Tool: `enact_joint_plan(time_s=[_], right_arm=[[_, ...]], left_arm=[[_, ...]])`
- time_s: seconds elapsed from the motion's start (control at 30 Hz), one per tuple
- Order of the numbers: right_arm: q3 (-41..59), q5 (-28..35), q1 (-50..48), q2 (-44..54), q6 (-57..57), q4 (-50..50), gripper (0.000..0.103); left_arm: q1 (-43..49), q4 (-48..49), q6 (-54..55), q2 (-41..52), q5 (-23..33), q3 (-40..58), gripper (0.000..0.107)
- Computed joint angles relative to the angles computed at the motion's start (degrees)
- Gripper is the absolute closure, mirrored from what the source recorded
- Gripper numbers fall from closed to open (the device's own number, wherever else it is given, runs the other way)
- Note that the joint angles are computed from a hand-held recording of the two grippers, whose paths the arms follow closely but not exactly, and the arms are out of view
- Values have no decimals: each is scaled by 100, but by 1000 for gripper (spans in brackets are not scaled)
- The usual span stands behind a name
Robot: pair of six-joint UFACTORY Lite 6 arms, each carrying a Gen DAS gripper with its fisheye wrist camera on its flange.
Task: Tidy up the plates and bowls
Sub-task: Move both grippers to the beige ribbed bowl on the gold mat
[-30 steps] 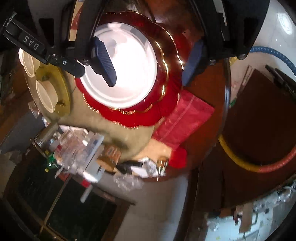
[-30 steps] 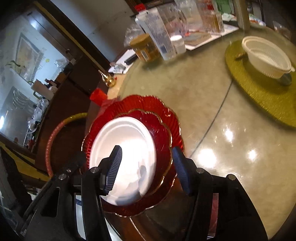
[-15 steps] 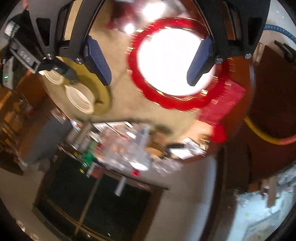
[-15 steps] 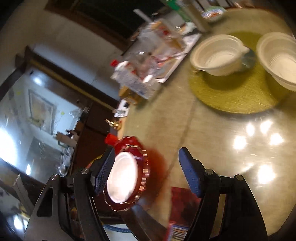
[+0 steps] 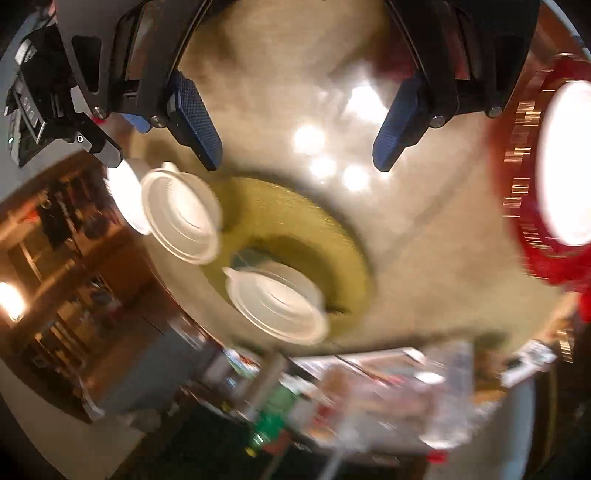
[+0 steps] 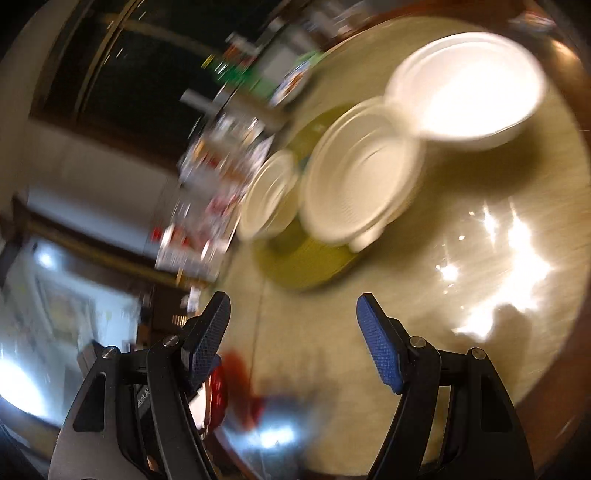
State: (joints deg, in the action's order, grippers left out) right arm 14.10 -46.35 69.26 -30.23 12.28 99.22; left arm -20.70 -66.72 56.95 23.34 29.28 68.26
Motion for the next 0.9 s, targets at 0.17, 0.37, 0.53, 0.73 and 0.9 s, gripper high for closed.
enact_joint_plan(time_s=[0.17,0.37,0.53,0.73,0.9], right_arm=[[-991,430,-630,-1477,-205,79,31],[-1516,1158,-1633,-1809,654,-1062,31],[-1521,1689,-2453,-1552,1172,-1990,31],[-1486,2034,-3244,-1077,2040,-3169,31],[-1204,2182,-3698,-572,1928,-3454,31]], left_arm=[[-670,762,-1302,861,108,1148,23],[-1117,1204,-2103,1481,42,1950,23],[-1453,1399,-2457,1970,-108,2554,23],[-1736,1210,-2360,2255,-471,2744,23],[-1848,1572,-2753,2651,-492,3218,23]])
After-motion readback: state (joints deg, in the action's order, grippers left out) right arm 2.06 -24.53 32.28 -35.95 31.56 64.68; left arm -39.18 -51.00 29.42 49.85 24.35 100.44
